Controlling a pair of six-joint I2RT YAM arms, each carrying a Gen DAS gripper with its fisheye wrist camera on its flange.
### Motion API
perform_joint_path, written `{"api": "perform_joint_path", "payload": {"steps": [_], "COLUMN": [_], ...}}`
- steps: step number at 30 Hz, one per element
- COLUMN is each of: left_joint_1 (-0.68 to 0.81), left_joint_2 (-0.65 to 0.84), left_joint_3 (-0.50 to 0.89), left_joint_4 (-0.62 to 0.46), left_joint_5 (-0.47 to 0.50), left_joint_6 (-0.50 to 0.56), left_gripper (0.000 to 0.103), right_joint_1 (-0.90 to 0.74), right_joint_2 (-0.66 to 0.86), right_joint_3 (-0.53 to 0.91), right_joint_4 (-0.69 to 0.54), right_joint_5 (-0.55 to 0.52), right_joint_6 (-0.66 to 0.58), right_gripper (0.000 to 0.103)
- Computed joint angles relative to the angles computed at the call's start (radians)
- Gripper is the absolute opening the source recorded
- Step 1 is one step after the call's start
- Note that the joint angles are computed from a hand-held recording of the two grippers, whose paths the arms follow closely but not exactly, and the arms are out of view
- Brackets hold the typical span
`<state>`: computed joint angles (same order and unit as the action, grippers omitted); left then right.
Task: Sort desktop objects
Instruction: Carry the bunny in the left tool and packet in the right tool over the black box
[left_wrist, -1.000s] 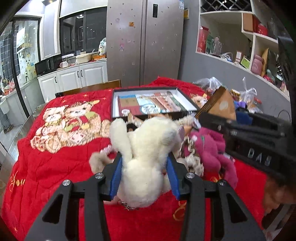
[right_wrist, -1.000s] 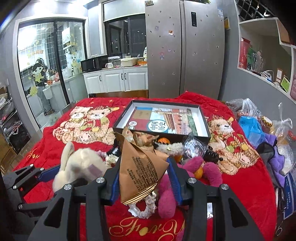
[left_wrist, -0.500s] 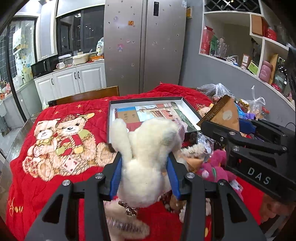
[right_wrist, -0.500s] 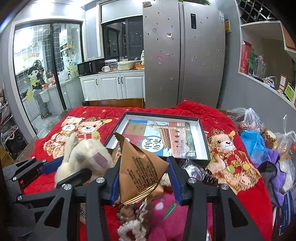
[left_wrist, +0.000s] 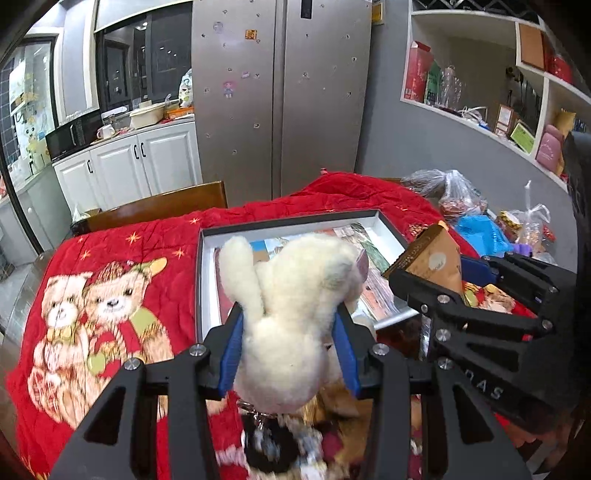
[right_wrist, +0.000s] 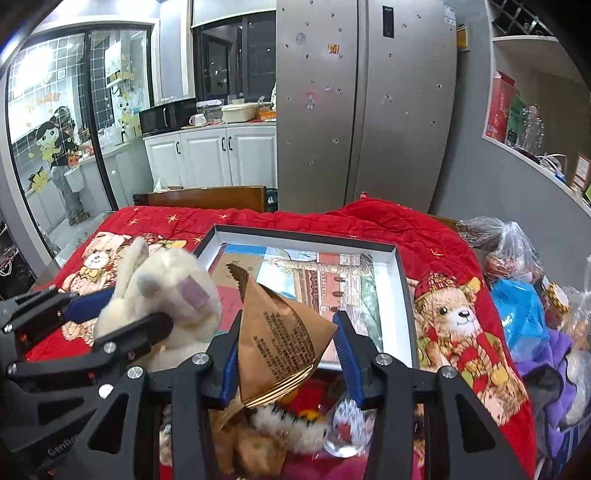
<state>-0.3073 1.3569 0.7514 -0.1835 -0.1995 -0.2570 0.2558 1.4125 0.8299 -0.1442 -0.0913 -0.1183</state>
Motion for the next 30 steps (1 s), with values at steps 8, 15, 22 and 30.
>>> {"api": "perform_joint_path", "payload": {"steps": [8, 15, 22, 30], "left_joint_1": [0.084, 0.111, 0.137, 0.159], "left_joint_2": [0.236, 0.336, 0.43, 0.499], "left_joint_3": [0.162, 0.298, 0.322, 0.295], "left_joint_4": [0.045, 0.03, 0.052, 0.102], "left_joint_5": [0.056, 0.053, 0.075, 0.087], "left_joint_6": [0.054, 0.101, 0.098, 0.087], "left_gripper": [0.046, 0.046, 0.047, 0.047], "right_joint_1": [-0.019, -0.042, -0.038, -0.04], "right_joint_2": [0.193, 0.345, 0.452, 0.546], "right_joint_3": [0.153, 0.283, 0.37, 0.421], "right_joint_4": [0.013, 0.001, -0.012, -0.028], "right_joint_5": [0.012, -0.001, 0.006, -0.001], "right_joint_6": [-0.028, -0.027, -0.036, -0.04], "right_gripper": [0.046, 0.046, 0.046, 0.046]}}
